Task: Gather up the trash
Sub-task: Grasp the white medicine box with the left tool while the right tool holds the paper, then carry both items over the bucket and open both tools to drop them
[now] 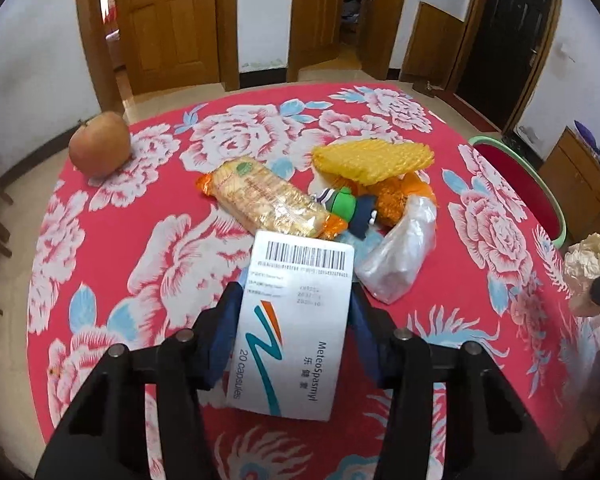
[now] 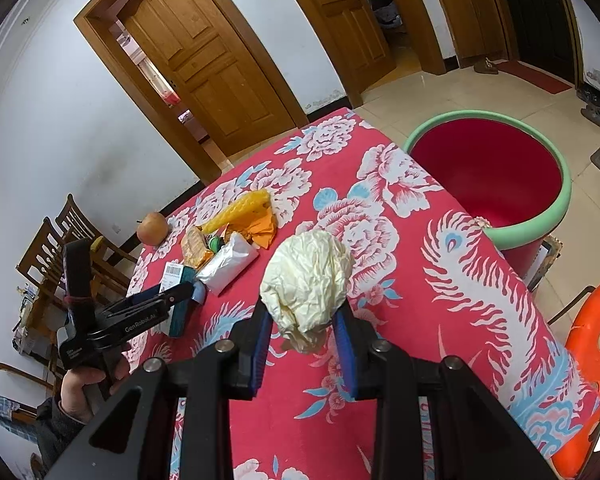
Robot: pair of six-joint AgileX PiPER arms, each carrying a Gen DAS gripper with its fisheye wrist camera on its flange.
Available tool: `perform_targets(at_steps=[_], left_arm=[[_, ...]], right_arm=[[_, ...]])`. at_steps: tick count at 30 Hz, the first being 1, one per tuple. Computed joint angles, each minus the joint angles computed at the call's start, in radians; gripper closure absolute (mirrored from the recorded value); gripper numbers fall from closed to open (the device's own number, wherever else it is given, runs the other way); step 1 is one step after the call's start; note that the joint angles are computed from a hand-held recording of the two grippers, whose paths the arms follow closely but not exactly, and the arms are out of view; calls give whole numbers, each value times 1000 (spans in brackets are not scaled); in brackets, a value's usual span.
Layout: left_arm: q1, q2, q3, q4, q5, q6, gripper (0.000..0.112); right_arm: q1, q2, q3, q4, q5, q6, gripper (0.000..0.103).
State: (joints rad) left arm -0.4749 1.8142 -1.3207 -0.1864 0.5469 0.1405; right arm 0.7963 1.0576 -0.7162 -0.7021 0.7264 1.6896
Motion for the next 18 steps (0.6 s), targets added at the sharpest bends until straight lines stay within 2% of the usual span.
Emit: perform_targets(at_steps=[7, 12, 18], left_arm=[[-14, -99, 62, -55, -23, 20, 59], [-69, -132, 23, -49, -2, -30, 59], [-165, -113, -67, -19, 25, -124, 59]], right_arm=[[-42, -32, 8, 36, -18, -66, 70], [-93, -80, 4, 72, 5, -142, 70], [-243, -144, -8, 174, 10, -346, 70]])
